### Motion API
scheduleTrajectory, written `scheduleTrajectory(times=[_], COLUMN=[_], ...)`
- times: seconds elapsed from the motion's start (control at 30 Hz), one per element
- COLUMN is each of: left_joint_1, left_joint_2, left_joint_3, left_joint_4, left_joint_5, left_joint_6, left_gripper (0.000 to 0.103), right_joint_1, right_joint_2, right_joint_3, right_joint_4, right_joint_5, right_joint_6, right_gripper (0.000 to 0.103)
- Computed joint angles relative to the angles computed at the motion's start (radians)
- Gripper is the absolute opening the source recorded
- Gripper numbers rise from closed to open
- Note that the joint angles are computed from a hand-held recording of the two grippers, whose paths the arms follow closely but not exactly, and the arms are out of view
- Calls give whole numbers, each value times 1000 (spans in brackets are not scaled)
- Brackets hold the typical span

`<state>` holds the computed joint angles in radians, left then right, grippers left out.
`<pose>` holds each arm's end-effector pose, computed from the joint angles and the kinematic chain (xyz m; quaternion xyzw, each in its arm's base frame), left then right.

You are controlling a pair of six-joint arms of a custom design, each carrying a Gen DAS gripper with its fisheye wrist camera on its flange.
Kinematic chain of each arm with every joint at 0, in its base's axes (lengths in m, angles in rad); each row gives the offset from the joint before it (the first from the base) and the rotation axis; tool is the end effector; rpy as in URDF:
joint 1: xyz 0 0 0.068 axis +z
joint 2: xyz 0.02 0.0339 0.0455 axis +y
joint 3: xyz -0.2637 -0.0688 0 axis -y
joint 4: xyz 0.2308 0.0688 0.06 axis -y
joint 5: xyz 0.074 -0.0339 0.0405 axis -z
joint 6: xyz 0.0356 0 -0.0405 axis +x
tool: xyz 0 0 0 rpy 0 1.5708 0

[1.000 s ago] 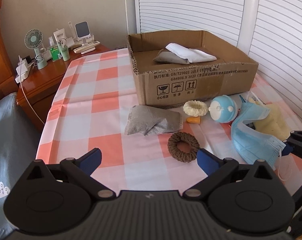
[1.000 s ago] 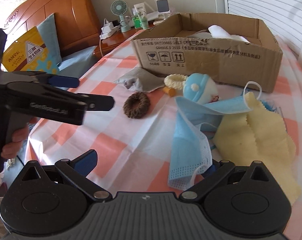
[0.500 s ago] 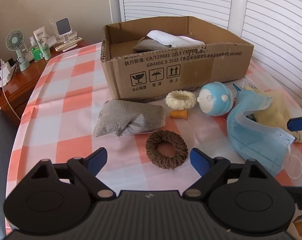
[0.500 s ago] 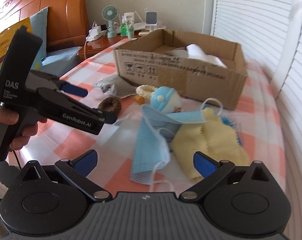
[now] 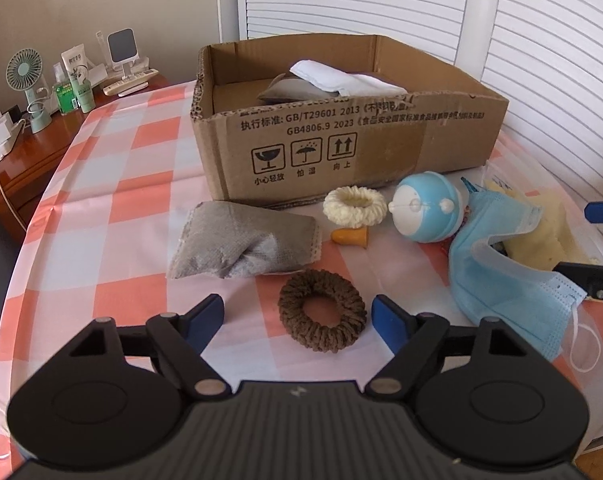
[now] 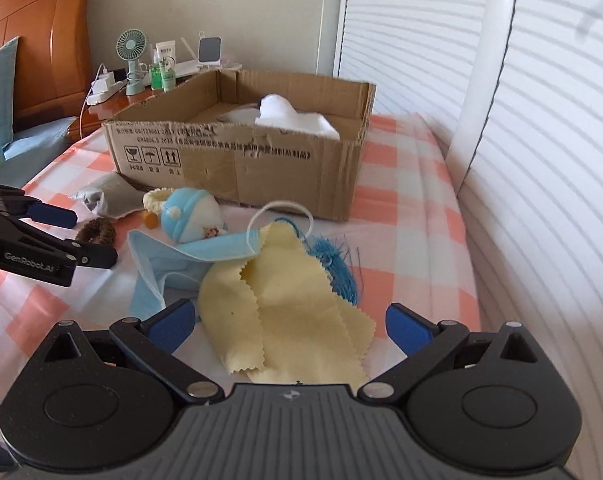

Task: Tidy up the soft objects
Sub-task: 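Grasp the yellow lens cloth with the right gripper while the left gripper grasps the brown hair tie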

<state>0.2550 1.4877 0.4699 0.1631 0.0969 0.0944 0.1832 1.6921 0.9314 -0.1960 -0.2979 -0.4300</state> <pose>0.2353 0.0578 0.1289 -0.0581 0.9338 0.0162 0.3526 0.3154 0.0691 0.1713 -0.3273 0.8852 0.1036 0.3140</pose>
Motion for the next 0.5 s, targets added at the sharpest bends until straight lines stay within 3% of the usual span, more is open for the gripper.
scheduleTrajectory(times=[0.1, 0.17, 0.3, 0.5], left_joint_1=[-4, -6, -12, -31], left_joint_2=[3, 3, 6, 0], left_joint_3=[3, 4, 12, 4], left_joint_4=[-1, -2, -9, 4], left_joint_5=[-5, -7, -14, -39], left_joint_6=[-1, -3, -7, -2], left_gripper=[81, 82, 82, 79], right_joint_1=[2, 14, 49, 68], right_joint_2=[43, 42, -18, -28], right_joint_3=[25, 16, -56, -73], right_joint_4=[-27, -24, 46, 67], right_joint_5=[-21, -17, 26, 86], right_joint_6=[33, 43, 34, 12], right_gripper=[101, 90, 80, 47])
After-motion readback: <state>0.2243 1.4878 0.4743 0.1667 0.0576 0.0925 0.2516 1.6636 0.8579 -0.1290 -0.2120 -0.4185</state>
